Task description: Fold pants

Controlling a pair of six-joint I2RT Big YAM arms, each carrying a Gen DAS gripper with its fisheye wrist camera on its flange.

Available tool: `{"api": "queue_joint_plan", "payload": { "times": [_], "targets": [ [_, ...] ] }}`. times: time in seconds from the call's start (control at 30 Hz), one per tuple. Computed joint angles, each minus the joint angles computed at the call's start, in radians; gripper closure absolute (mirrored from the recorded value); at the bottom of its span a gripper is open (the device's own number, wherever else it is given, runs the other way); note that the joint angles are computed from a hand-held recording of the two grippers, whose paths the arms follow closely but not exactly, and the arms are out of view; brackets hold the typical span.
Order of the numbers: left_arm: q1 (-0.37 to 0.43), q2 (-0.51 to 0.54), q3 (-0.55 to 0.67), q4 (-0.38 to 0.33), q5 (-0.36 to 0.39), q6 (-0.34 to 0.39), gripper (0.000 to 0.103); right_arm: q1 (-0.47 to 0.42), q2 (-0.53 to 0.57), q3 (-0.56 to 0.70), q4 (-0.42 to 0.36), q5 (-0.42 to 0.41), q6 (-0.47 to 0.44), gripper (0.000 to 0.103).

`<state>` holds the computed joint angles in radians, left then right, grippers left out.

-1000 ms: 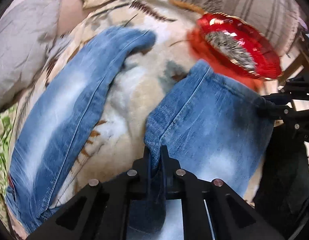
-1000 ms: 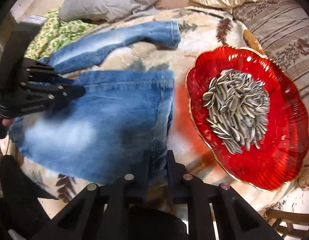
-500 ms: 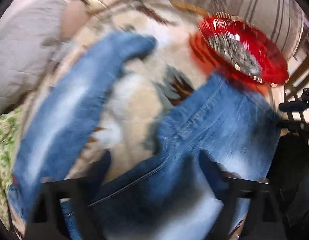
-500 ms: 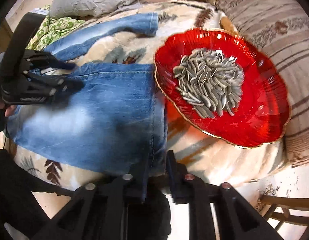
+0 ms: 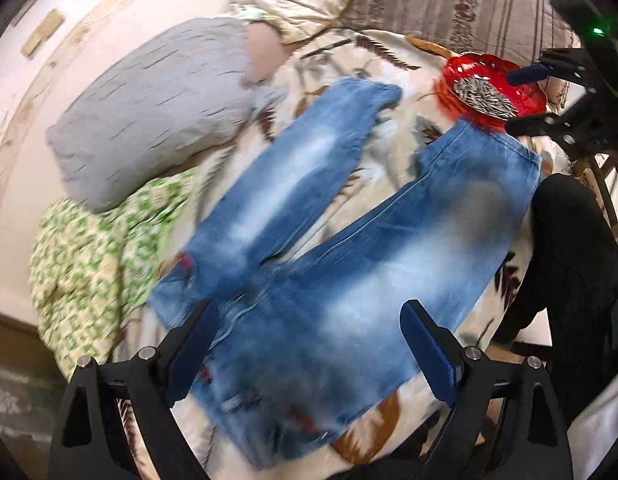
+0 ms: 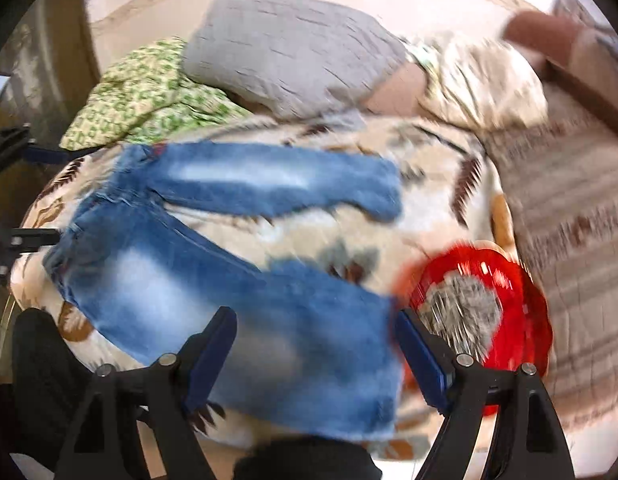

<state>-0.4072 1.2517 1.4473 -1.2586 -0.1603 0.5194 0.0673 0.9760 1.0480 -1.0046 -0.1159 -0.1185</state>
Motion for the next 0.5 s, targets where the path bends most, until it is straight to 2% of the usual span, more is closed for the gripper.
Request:
{"api": "queue_joint_plan", "payload": {
  "times": [0.1,0.23,0.37,0.5],
  "targets": [
    [0.027,0.016,0.007,0.039,0.018,-0.029,0.010,0.021,0.047,0.048,0.003,0.004,0.012,0.019],
    [0.023,0.118,0.037,0.116,0.069,-0.123,0.010,-0.001,0.118,0.125,-0.015,-0.001,-0.015,0.019],
    [0.002,0.296,0.137,0.173,0.095,-0.188,0.010,-0.067,0.241,0.215,-0.016,-0.040,-0.017,0.019],
    [0.000,0.501,0.308,0.196,0.141,-0.204,0.010,-0.116,0.401,0.320,0.003,-0.059,-0.008,0.019]
  ]
}}
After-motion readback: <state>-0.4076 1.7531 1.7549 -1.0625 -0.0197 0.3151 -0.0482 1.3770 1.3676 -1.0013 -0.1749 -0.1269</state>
